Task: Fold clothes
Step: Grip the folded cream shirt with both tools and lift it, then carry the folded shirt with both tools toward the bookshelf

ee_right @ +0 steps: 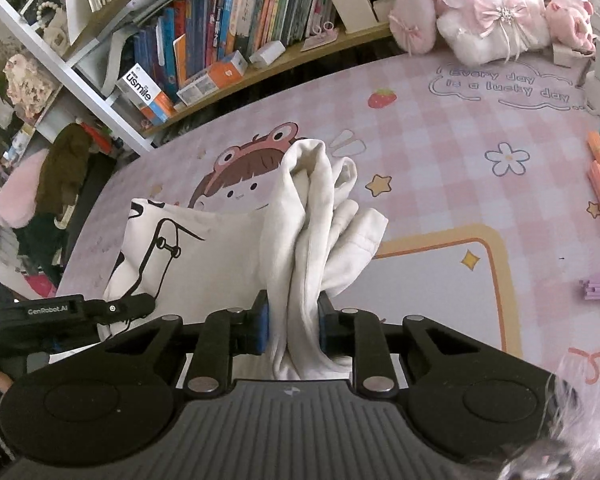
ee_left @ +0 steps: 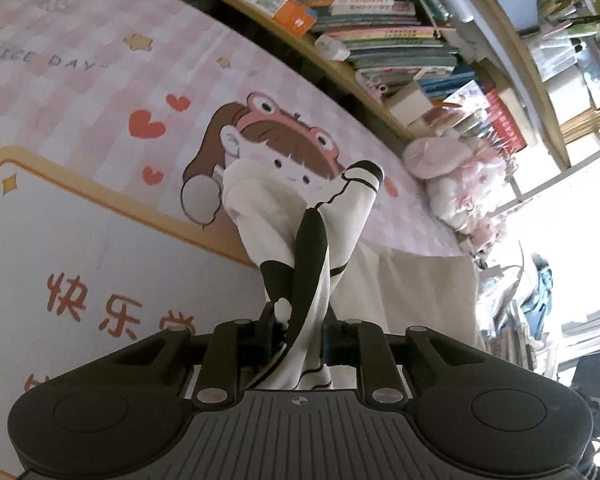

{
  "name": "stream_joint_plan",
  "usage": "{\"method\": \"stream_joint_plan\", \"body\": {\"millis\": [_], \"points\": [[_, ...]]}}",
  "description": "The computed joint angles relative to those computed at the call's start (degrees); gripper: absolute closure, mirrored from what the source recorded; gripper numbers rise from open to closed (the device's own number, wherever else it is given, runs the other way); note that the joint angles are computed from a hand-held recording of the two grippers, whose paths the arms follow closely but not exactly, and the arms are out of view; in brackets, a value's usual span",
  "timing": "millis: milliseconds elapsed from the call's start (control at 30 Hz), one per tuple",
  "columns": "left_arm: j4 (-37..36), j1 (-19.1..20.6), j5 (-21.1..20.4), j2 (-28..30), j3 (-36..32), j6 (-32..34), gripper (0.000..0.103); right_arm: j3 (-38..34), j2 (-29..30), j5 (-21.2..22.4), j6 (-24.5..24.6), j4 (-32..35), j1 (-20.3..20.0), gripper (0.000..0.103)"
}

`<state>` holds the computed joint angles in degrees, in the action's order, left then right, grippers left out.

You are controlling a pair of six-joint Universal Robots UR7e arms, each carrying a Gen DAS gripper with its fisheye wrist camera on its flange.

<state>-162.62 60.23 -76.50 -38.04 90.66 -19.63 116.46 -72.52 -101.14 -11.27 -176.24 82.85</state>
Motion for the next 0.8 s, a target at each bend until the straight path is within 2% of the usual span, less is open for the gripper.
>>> {"method": "stream_joint_plan", "body": {"millis": [433, 800], "points": [[-0.03, 1.93, -2.22, 0.09, -2.95, 2.60, 0.085, -3.27, 2.67, 0.40, 1.20, -0.53, 2.01, 0.083], [3.56, 4.10, -3.45, 2.24, -9.96, 5.42, 0.085, -9.43, 8.01, 0.87, 1.90, -0.07, 2.83, 0.083]]}}
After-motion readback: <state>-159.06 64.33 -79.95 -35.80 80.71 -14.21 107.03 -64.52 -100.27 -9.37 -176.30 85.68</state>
